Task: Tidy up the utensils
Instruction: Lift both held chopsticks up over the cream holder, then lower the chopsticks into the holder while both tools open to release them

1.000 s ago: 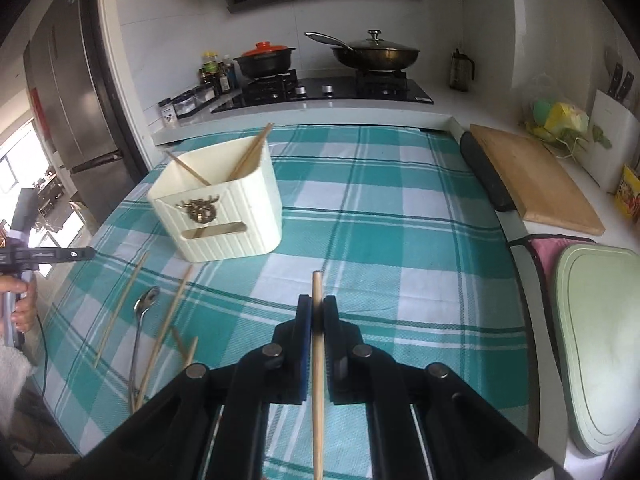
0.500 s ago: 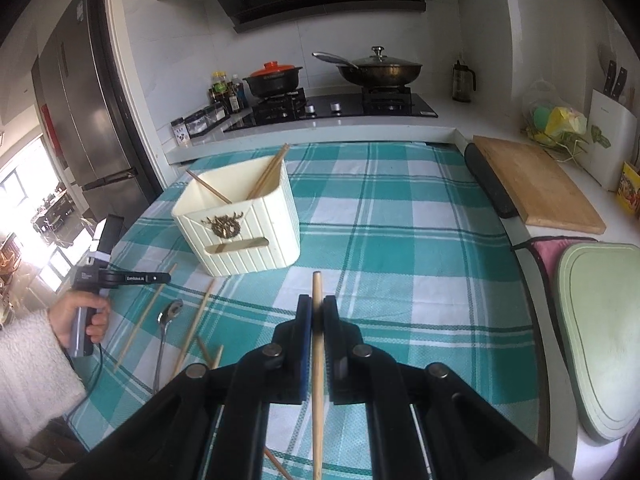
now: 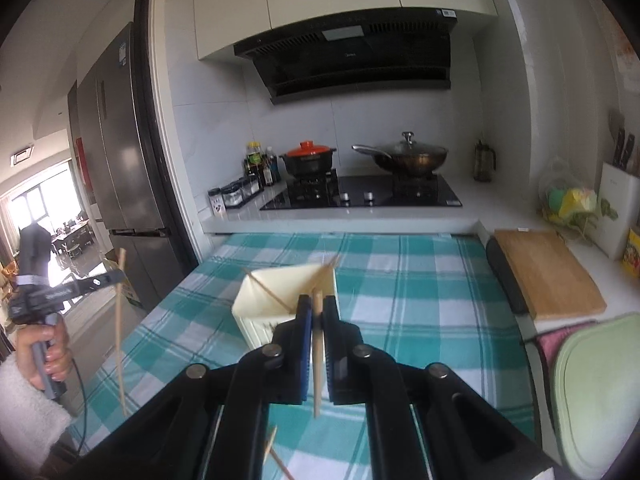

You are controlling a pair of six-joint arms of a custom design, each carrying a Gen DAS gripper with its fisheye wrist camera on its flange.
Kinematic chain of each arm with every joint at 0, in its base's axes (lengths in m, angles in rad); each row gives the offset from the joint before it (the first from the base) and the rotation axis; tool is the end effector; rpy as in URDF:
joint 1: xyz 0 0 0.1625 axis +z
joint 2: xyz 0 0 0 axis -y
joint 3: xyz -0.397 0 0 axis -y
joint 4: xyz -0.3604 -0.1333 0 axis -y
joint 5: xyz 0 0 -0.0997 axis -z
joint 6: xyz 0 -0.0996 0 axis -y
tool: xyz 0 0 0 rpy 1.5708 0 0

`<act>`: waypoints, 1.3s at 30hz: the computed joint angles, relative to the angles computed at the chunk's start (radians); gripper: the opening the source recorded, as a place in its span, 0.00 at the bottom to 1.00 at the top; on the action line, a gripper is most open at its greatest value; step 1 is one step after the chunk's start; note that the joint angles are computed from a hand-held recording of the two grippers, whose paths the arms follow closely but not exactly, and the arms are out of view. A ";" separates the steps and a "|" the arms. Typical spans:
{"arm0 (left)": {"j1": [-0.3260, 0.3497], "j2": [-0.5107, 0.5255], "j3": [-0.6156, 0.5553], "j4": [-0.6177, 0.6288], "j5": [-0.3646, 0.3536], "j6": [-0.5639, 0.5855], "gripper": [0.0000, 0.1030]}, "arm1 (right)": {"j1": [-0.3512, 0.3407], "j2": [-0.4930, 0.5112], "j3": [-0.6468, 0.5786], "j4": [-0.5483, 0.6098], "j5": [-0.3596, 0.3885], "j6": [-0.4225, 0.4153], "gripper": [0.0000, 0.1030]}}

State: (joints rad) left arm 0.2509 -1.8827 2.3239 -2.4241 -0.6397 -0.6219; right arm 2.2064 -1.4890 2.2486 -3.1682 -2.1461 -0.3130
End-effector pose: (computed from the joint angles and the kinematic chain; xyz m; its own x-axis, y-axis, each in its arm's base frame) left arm -0.2563 -0.2858 0.3719 -0.8906 0.2726 -0.3641 0.4537 0.4753 -0.7538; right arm 0.3145 -0.2931 0.3282 -0.7485 -0.3301 0.5752 -0.6597 0.4591 -0.5950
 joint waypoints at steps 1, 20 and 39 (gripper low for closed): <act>0.002 0.024 -0.014 -0.021 0.011 0.032 0.04 | 0.004 0.025 -0.025 -0.005 0.000 -0.006 0.05; 0.234 0.504 -0.234 -0.680 0.019 0.501 0.05 | -0.001 0.391 -0.381 -0.200 0.072 -0.185 0.05; 0.375 0.457 -0.236 -0.105 -0.175 0.102 0.73 | -0.149 0.395 -0.344 0.143 0.142 0.093 0.56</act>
